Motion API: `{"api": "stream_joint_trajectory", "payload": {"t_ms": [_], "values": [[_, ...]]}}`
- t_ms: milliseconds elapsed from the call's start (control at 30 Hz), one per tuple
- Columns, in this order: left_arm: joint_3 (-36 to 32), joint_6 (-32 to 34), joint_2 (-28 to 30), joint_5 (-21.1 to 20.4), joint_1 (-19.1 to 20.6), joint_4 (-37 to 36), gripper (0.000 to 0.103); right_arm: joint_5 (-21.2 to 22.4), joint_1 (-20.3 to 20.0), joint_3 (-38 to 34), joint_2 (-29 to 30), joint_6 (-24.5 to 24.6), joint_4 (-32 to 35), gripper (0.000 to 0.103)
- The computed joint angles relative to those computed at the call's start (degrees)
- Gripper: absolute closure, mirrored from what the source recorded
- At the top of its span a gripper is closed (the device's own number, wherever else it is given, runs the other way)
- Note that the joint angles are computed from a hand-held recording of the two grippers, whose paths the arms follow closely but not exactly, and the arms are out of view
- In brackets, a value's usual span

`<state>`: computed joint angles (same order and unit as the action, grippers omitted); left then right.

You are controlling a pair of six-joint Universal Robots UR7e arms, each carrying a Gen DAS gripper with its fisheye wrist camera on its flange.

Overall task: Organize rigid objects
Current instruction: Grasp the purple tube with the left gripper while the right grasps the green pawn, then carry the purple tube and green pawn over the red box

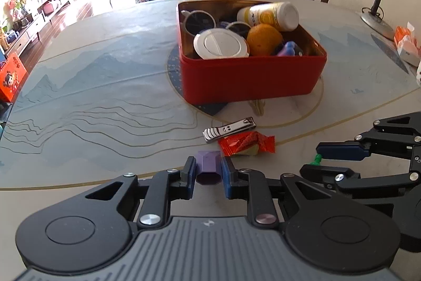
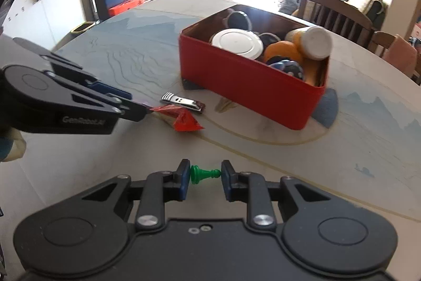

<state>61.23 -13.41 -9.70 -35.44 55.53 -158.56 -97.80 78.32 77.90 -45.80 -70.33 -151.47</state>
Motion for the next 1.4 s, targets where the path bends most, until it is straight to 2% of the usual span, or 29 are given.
{"api": "stream_joint_trajectory", "payload": {"t_ms": [433, 733, 1133, 1400], "values": [[4.6, -0.5, -3.3, 0.7, -1.5, -5.0, 0.082, 2.8, 1.0, 1.1, -3.2, 4.7, -1.1, 0.078], [3.3, 3.9, -3.5, 1.5, -2.6, -10.0, 0.082, 5.8, 2.3, -1.6, -3.3, 5.5, -0.3, 0.078], [-8.3, 11.7, 1.1, 2.4, -2.2, -10.2, 0.082, 7.4, 3.6, -9.9, 1.4, 5.3, 0.5, 0.078], [-19.8, 11.8, 6.0, 1.3, -0.7, -3.5, 0.082, 7.0, 4.0, -16.7, 5.6, 6.6, 3.4, 0.078]]}}
